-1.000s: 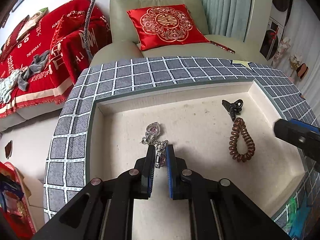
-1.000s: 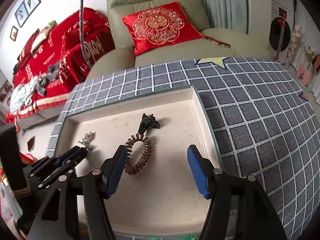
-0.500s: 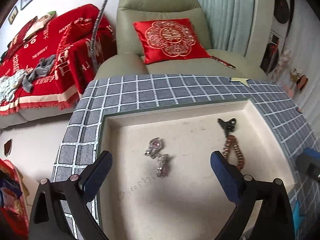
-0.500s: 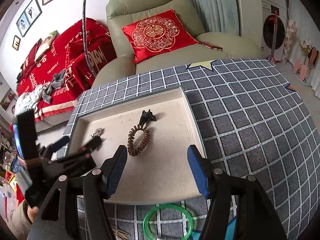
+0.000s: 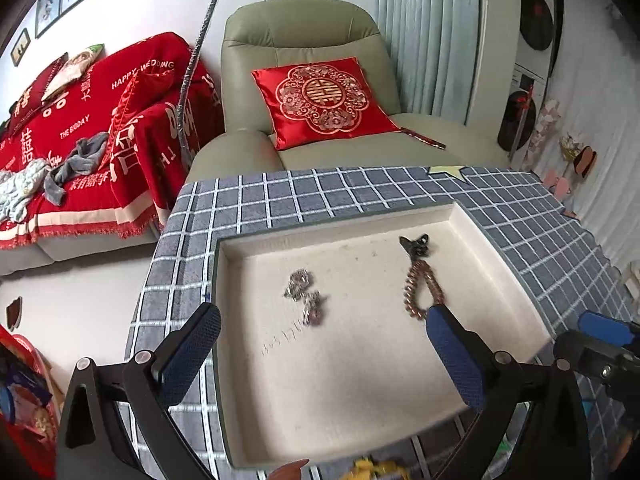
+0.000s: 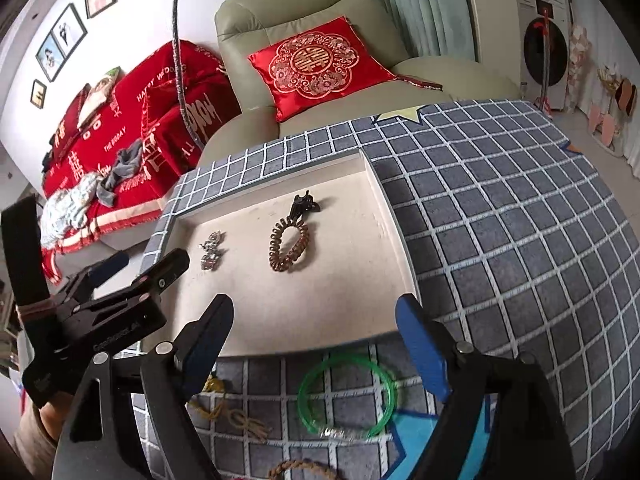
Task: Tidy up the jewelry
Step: 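Withdraw both grippers from the tray back over the table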
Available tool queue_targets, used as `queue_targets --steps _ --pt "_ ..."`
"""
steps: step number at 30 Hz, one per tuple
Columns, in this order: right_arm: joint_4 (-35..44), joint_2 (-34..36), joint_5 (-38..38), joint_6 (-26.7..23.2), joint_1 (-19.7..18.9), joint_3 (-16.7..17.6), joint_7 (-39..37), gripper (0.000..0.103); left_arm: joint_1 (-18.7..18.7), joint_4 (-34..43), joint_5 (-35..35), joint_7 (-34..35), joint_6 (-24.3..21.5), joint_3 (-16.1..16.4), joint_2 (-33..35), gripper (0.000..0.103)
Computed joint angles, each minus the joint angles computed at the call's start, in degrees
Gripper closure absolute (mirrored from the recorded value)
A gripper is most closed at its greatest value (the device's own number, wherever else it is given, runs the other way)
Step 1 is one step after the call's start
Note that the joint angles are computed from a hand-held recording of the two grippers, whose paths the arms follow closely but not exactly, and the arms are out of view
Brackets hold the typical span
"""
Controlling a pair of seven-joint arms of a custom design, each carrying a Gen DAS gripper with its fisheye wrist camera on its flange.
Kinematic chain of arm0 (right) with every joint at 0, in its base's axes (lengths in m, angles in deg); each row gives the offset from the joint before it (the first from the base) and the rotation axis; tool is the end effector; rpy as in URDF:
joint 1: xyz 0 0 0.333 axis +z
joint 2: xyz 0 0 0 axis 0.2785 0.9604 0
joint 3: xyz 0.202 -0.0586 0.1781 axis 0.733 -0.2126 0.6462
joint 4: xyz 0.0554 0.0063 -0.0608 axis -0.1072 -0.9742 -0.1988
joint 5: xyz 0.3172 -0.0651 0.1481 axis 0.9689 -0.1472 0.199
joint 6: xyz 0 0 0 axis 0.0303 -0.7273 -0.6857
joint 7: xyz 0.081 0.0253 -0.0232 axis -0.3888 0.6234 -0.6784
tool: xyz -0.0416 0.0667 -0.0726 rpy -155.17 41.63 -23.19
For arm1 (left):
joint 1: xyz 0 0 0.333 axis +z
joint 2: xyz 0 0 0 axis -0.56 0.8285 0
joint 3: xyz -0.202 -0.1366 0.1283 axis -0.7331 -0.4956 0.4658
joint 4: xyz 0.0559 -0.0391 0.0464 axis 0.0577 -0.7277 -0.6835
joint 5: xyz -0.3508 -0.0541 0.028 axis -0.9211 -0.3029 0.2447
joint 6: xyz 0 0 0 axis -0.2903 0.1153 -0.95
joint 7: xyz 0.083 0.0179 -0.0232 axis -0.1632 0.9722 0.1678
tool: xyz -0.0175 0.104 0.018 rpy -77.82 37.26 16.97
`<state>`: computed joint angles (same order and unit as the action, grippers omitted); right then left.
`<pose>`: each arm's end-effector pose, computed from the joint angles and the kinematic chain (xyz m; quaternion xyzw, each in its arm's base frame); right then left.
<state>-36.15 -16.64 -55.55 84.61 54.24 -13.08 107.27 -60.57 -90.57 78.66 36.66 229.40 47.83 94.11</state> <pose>0.5500 0.4492 0.5195 -0.5981 0.7132 -0.1347 0.3399 0.6208 -0.3416 0.5111 -0.5887 0.7083 -0.3102 0.2355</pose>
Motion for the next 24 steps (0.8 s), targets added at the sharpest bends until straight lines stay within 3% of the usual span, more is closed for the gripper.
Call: queue_targets --steps 1,2,3,7,17,21,24 --pt "-1.04 -0.64 -0.2 0.63 0.14 -0.05 0.48 0.014 0.15 -1.77 -0.13 0.12 0.44 -0.21 -1.25 0.0" --pt "-2.65 -1.7 -0.81 1.38 0.44 -0.27 1.31 0.003 0.18 -3.21 0.02 0.02 0.88 -0.26 -2.25 0.0" --pt "-3.97 -2.58 -1.99 2.08 0.97 -0.72 2.61 0.0 -0.06 -4.16 0.4 -0.41 1.07 -0.2 -2.96 0.0" --pt "-9.18 -6.28 -6.72 4.35 2.07 -1.32 7.56 0.0 0.06 -8.92 1.65 -1.05 2.02 -0.72 -6.46 0.0" --pt "-17.2 -12.98 -9.43 1.4 2.04 1.61 10.38 0.0 1.45 -22.82 5.27 -4.61 5.72 -3.06 -16.1 0.0" --pt "-24.63 -17.39 -8.61 3.39 0.46 3.54 12.83 0.0 3.33 -28.76 3.39 -3.95 6.56 -5.09 -19.58 0.0" --pt "-30.21 -20.23 -8.15 4.62 -0.51 4.78 14.91 0.0 5.81 -33.24 -3.79 1.72 7.84 -7.94 -21.76 0.0"
